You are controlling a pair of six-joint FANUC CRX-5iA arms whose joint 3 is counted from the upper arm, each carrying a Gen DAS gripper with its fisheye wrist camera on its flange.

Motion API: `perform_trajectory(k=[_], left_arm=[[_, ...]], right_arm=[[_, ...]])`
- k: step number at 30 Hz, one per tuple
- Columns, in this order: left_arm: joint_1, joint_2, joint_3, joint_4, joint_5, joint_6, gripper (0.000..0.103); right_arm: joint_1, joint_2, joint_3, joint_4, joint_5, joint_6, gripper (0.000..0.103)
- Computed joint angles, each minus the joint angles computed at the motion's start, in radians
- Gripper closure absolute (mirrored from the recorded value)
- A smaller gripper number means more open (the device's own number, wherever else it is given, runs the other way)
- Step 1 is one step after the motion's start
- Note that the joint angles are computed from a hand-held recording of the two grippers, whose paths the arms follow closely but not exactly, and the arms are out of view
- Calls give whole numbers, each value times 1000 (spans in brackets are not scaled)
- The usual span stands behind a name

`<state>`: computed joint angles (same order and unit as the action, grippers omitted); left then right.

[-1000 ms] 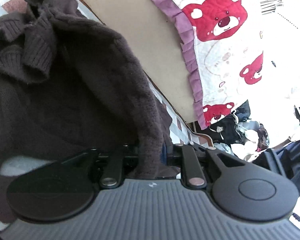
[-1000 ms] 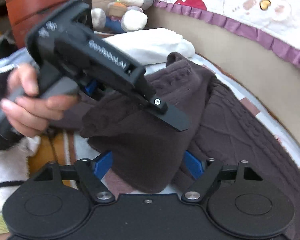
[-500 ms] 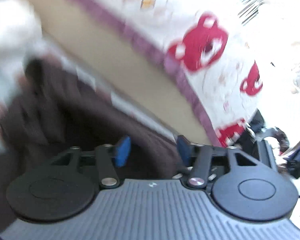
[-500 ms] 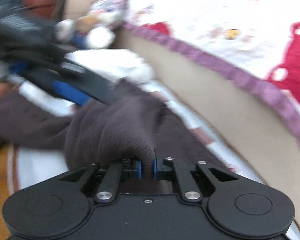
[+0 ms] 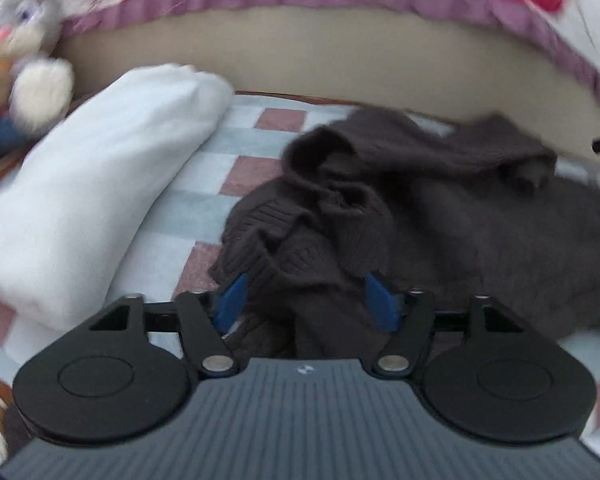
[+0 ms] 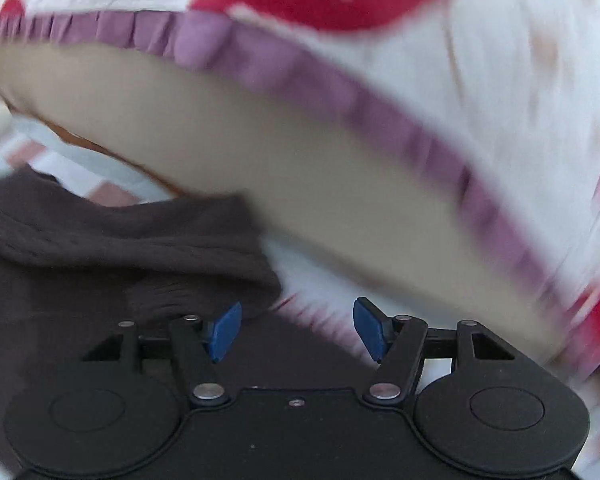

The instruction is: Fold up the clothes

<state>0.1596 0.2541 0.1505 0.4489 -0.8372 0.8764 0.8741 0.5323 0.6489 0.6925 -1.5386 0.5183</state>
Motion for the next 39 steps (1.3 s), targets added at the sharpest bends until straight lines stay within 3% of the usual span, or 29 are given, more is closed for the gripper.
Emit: perform_trajectory(k=[3,6,10,13,14,16,18,22,26,28,31,37,39], left_arm=[[-18,2,14,-54,-15,-14,25],[-13,26,49,-66,-91,50,23],[11,120,133,5,-274,157,23],[5,129,139,-30,-233,212,26],[6,125,124,-24,-199,213,30],[5,126,124,-29,-177,202,92],[2,121,125,-40,-162,188,93],[27,15,3,34,22,148,93],[129,36,28,118,-34,310,92],[171,81,65,145,-123,384,92],[177,113,105,84,-196,430,92],[121,94,127,-34,-159,386,91],[121,99,131,-39,-177,393,89]], right_arm=[[15,-167,-222,-110,185,-164,35],[75,-295,-416,-80,249,-330,35],[221,-443,-639,-9,174,-615,35],[336,-534,-778,22,117,-865,34],[362,-560,-817,16,116,-930,34],[376,-594,-862,-25,141,-1031,34],[399,-638,-936,2,179,-1217,34],[400,-713,-1072,127,313,-1497,34],[363,-705,-1084,155,385,-1546,34],[352,-697,-1071,135,412,-1539,34],[346,-700,-1080,123,446,-1557,34],[336,-714,-1120,156,486,-1745,34],[350,-717,-1120,166,468,-1891,33]])
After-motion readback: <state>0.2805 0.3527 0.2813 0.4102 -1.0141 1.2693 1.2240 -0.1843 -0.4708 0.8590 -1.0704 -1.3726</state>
